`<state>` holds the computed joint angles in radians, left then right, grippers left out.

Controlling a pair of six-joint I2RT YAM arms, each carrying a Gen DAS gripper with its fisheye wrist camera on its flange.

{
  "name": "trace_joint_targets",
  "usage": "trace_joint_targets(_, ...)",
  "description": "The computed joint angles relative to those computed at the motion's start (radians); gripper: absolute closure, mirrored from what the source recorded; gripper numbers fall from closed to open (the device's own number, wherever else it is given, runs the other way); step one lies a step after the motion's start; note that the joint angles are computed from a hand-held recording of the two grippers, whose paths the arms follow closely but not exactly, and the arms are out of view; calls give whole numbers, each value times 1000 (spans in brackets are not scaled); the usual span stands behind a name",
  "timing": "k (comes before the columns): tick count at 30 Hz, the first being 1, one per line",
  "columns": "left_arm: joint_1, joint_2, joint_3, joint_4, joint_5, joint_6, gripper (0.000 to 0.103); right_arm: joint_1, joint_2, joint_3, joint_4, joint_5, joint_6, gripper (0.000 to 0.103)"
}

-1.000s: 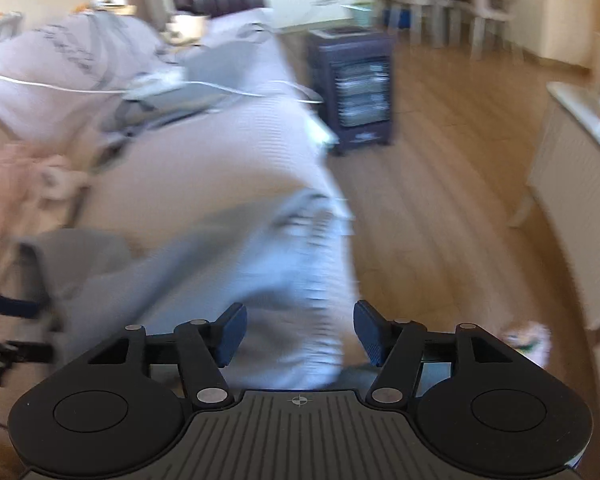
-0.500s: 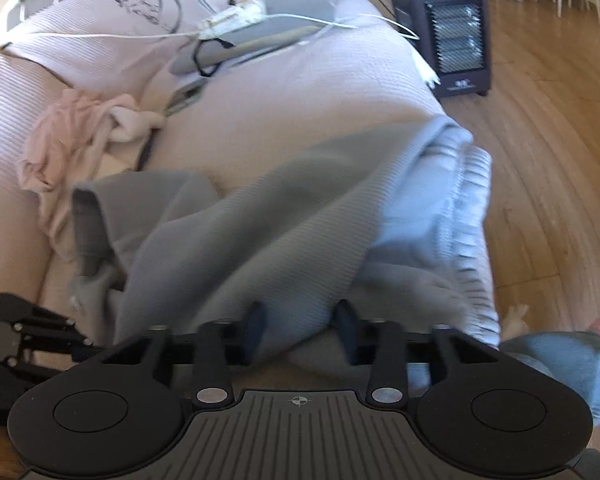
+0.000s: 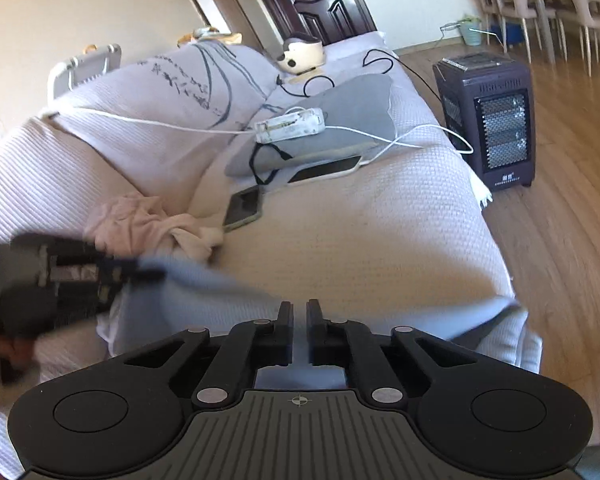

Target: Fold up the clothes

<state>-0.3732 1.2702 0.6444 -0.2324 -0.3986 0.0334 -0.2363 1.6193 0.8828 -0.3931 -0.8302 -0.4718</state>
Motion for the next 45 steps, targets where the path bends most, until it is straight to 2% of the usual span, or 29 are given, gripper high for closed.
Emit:
trace_joint_targets(3,114,181,68,90,12,78,95,-6,18,-1,1,44,-30,90)
trace_joint_targets(6,209,424,184,116,51,79,91,-20,38,-22,13,119,-69,87)
trace_joint_targets(10,240,643,255,131,18,48,70,-55,83,-53,51,203,-87,87)
trace_joint_targets(13,237,634,193,195,-10,68,64,-109,122,-57,55,235,-117,84)
trace_joint_targets(18,241,504,147,159,12,56,52,-168,173,-26,85,272,-106,76)
trace_joint_targets(19,244,474,136,159,27,62,45,-177,182,-17,96,272,-97,72)
trace_joint_targets(21,222,421,130,156,35,63,32,-187,214,21,131,249,-50,56)
trace_joint_targets(22,206,402,137,150,42,57,29,-191,236,45,148,236,-22,46)
trace_joint_targets(23,185,387,144,139,55,43,24,-190,267,78,165,228,7,43)
trace_joint_targets(27,131,411,216,109,181,-8,20,-183,428,249,152,201,99,43)
trace_joint_targets(32,91,607,343,132,205,-48,20,-185,639,459,59,148,236,43)
trace_joint_targets(34,83,685,392,134,200,-54,24,-178,688,503,26,153,233,43)
trace_joint_targets(35,77,710,405,134,192,-54,29,-175,711,525,10,156,230,43)
trace_joint_targets(37,76,747,425,132,207,-53,61,-167,734,540,-3,158,215,45)
trace_joint_targets(39,80,759,425,141,220,-70,71,-165,747,549,-18,144,213,65)
trace_joint_targets(40,81,758,420,151,217,-76,81,-163,749,552,-24,140,207,67)
trace_joint_targets(43,81,717,392,171,184,-83,91,-145,680,483,43,172,162,74)
trace_joint_targets(45,88,664,355,199,151,-69,92,-142,629,450,81,163,142,76)
